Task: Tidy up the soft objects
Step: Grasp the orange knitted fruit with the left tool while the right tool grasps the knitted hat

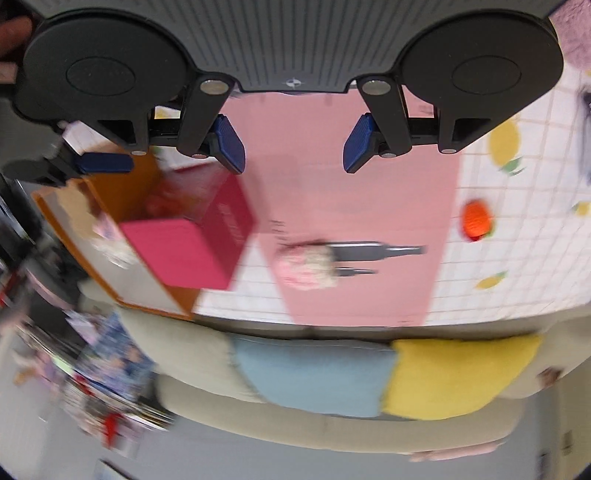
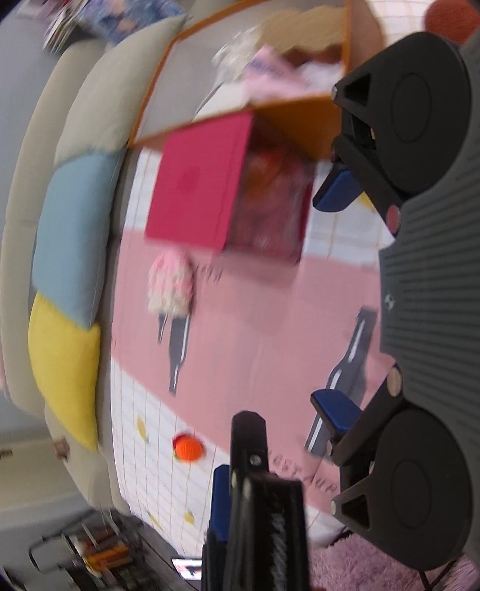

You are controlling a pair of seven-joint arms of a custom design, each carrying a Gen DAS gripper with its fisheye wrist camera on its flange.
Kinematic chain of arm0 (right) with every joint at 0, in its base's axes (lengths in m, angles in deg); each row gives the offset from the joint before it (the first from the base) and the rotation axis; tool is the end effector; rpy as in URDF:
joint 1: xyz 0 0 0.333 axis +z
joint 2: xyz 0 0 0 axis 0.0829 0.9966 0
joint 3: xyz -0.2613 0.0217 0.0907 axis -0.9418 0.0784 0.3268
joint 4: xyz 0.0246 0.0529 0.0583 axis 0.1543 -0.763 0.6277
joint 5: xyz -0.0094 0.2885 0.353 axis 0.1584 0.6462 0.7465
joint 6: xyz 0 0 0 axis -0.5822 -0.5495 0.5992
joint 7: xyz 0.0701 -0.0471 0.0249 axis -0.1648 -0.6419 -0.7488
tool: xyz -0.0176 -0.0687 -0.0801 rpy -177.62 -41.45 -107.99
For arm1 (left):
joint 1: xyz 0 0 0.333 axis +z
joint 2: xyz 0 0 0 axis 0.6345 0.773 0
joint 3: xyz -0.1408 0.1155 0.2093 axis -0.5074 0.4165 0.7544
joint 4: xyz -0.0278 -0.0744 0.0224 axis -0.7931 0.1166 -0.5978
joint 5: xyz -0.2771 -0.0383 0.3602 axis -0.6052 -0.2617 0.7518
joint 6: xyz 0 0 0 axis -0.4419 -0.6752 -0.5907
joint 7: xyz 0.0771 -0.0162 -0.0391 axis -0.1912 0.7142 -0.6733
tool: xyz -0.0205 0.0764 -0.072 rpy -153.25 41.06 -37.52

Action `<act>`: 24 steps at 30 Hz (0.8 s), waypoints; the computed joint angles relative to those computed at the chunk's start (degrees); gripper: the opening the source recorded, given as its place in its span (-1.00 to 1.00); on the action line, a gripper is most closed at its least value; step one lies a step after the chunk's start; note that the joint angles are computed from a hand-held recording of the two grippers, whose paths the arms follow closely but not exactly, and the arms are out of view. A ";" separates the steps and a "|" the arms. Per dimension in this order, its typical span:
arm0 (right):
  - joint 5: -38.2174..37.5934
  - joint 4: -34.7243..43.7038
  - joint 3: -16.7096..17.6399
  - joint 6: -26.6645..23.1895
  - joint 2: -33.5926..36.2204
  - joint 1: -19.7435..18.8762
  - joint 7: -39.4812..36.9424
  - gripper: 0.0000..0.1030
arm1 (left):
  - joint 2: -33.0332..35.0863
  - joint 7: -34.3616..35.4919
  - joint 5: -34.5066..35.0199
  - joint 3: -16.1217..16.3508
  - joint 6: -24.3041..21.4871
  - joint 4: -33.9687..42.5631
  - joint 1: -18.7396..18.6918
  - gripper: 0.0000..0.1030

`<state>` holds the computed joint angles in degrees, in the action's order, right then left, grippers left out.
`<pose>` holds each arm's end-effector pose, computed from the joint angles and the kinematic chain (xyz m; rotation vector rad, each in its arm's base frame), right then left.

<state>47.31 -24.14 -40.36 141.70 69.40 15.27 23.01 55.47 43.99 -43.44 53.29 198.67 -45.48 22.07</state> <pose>0.6508 0.1356 0.5496 -1.9729 1.6515 -0.5072 0.6526 -0.3520 0.5723 -1.6591 2.0559 -0.9754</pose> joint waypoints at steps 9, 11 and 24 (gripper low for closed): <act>-1.20 9.94 1.02 2.72 9.39 1.59 -4.22 0.94 | 1.02 -10.07 13.88 4.81 0.10 -0.65 0.61 0.39; -1.73 13.16 0.98 1.82 11.93 2.00 -3.43 0.94 | 2.42 -11.32 15.42 5.45 0.02 0.49 1.24 0.39; -7.44 33.04 -0.59 -1.39 29.09 4.33 -1.96 0.94 | 18.76 -14.15 13.93 8.48 -1.09 17.73 2.32 0.40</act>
<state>39.87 8.90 -40.95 140.32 98.49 19.60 21.05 74.23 29.84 -29.52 61.77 197.59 -27.75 24.39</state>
